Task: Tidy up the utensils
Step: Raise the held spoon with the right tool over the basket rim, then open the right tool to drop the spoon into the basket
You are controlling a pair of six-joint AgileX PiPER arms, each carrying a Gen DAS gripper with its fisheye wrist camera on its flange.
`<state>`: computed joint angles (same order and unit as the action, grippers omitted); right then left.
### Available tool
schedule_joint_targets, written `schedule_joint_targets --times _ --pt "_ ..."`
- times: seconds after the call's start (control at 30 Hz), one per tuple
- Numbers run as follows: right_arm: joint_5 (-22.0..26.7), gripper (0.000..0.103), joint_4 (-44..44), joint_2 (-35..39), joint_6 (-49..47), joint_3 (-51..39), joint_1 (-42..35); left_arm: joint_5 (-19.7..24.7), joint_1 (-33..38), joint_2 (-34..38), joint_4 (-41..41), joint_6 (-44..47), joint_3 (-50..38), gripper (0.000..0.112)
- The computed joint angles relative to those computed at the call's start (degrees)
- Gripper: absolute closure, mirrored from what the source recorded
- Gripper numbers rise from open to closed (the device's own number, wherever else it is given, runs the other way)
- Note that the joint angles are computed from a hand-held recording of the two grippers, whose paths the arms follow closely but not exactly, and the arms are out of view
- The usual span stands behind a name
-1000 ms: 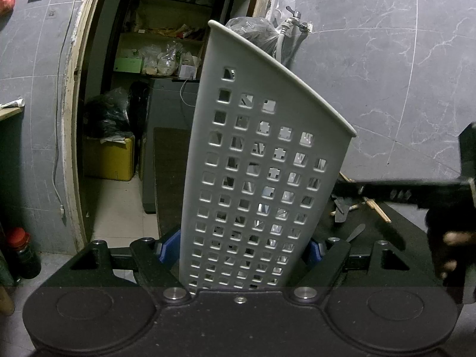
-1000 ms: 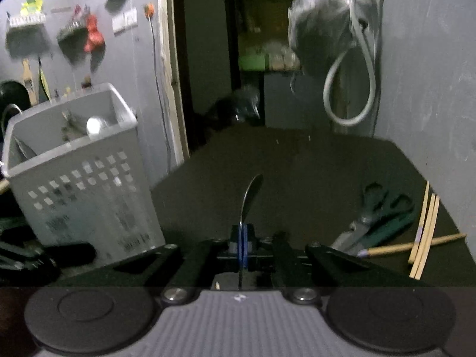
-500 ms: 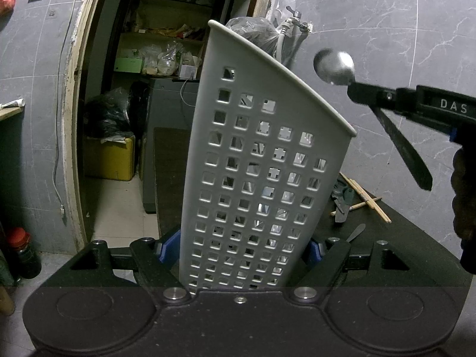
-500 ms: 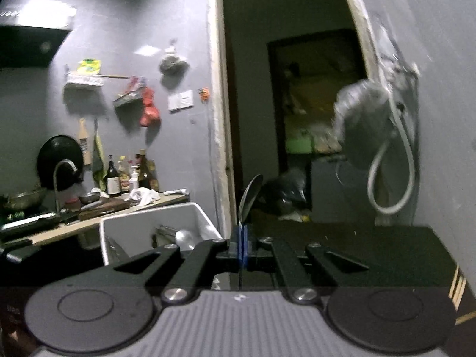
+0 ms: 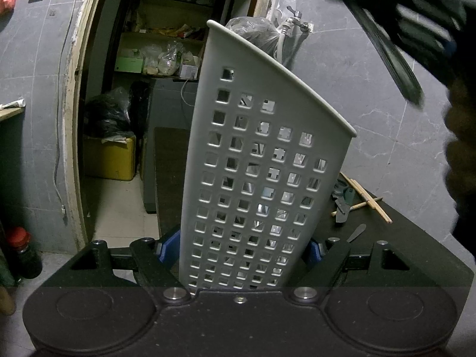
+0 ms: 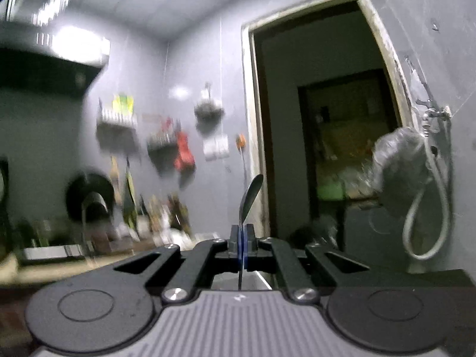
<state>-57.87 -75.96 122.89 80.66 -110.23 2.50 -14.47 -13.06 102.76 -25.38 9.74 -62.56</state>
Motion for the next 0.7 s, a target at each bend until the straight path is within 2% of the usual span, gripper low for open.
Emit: schedule_joint_targets --times 0.1,0.3,0.43,0.7 --pt "0.83 0.101 3.29 4.35 2.04 -6.61 2.09 0.02 -0.01 0.00 0.18 -0.21 -0.01 0.032" --pt "3.96 0.101 3.61 12.12 5.93 -17.45 3.81 -0.05 0.43 0.10 3.70 -3.81 0.17 0.032" --pt "4.64 0.101 4.57 13.46 3.57 -17.03 4.18 0.05 0.63 0.29 4.71 -4.79 -0.05 0.032" --pt "8.15 0.101 13.80 11.38 -8.76 -7.46 5.62 0.09 0.65 0.29 4.78 -4.89 -0.06 0.032"
